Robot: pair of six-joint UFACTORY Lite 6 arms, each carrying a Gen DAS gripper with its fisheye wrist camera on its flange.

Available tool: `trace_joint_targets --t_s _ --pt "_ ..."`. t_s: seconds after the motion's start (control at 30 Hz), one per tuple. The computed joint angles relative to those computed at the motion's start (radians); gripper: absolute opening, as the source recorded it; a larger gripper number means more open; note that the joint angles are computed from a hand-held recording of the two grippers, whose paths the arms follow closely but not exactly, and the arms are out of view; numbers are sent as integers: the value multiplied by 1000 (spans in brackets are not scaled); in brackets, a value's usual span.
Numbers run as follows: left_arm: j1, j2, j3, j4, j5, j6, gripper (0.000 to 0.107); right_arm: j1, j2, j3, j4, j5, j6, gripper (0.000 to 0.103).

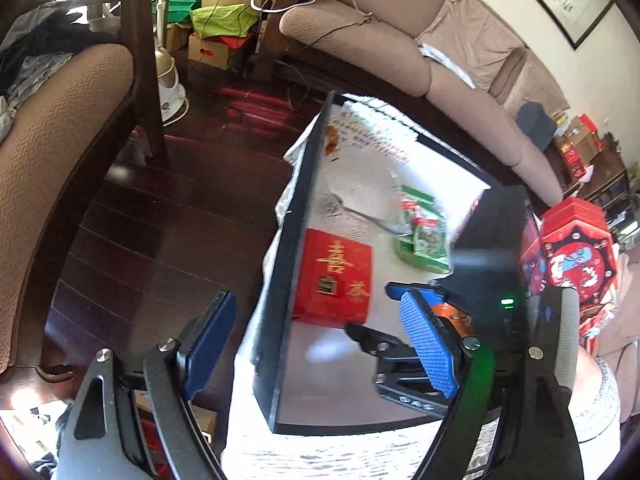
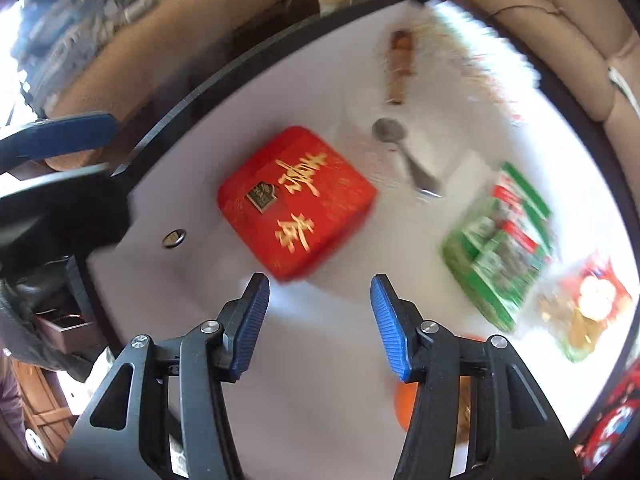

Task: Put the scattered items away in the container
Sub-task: 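Move both tools out of the box toward the items on the rug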

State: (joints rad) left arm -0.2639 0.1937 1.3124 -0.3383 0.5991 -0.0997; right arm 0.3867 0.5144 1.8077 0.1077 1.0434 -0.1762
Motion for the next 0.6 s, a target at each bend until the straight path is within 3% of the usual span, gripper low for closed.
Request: trace_joint_targets --t_s 0.1,0.27,0.37,0.43,0.5,0.6 --pt "-69 -36 -9 55 -23 -68 85 -134 -297 -247 77 -22 -75 51" --pt "-242 -17 48 109 -54 -187 85 -568 -625 -418 192 126 -408 51" --pt "-401 64 153 190 -78 -305 85 -880 -634 -449 288 134 -644 51" --pt "-511 159 272 256 -82 -405 85 -1089 -611 -375 274 184 -723 51" --pt "-624 275 420 379 -95 -548 85 -1298 -533 -357 349 185 -877 51" --pt "-766 503 716 564 -80 -723 85 -1471 -422 -293 371 149 -923 51"
